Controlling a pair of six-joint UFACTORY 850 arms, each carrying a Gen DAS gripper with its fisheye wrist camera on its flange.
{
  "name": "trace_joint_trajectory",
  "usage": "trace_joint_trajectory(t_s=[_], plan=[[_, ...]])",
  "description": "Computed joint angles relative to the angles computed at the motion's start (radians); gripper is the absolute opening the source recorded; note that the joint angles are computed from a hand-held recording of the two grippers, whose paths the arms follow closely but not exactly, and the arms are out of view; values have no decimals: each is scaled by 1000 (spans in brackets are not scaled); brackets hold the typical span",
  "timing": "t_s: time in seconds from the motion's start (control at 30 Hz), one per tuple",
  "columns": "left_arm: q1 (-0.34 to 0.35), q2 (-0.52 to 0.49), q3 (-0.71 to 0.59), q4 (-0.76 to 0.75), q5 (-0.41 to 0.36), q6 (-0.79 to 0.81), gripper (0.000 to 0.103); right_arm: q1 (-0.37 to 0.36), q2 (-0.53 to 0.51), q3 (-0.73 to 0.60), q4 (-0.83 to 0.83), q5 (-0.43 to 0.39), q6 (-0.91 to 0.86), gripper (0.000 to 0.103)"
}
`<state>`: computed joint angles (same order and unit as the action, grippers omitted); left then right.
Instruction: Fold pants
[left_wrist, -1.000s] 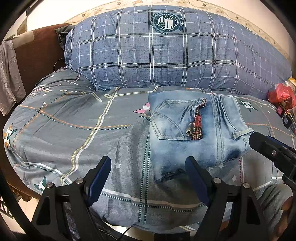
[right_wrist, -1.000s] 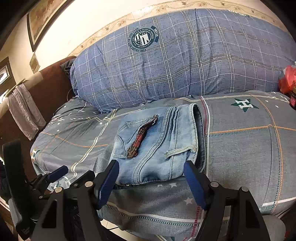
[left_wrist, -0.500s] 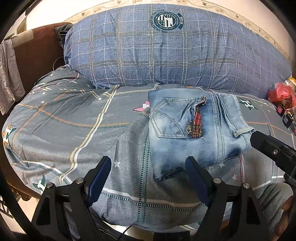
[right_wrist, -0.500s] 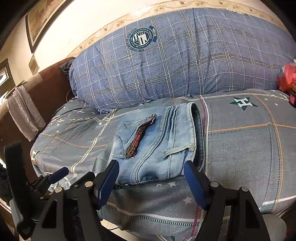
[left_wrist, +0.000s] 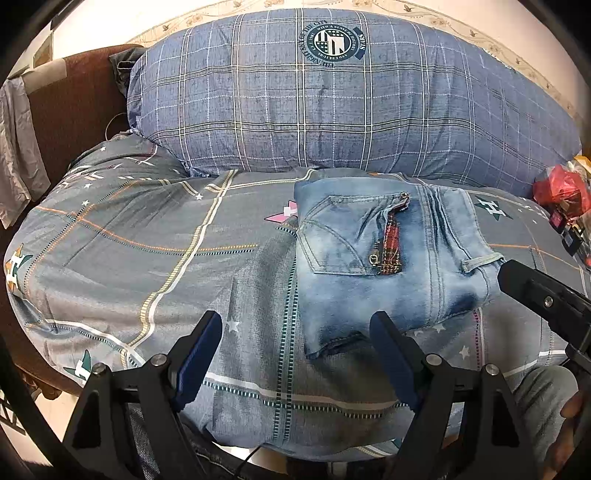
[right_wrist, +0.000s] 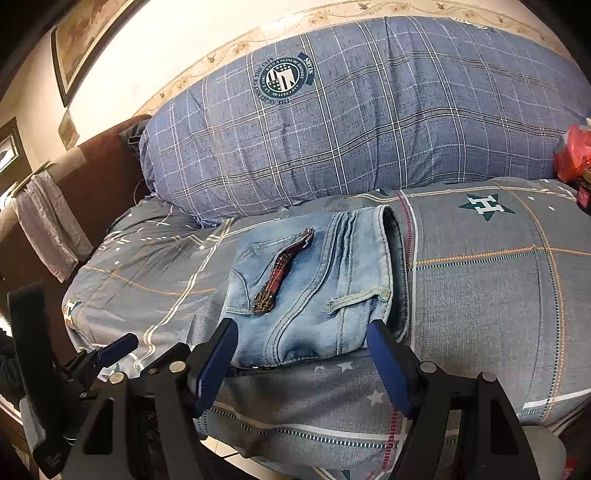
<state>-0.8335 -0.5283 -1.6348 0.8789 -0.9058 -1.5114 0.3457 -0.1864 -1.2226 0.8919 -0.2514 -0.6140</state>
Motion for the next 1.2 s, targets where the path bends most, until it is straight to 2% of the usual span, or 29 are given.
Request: trace_joint_trajectory(t_s=[1.0,1.2], plan=[[6,-9,2,-28,25,23,83,-4,-7,-1,5,-3,5,76],[-3,-11,3,7,30,19,83,-7,-8,0,4,-2,12,76]])
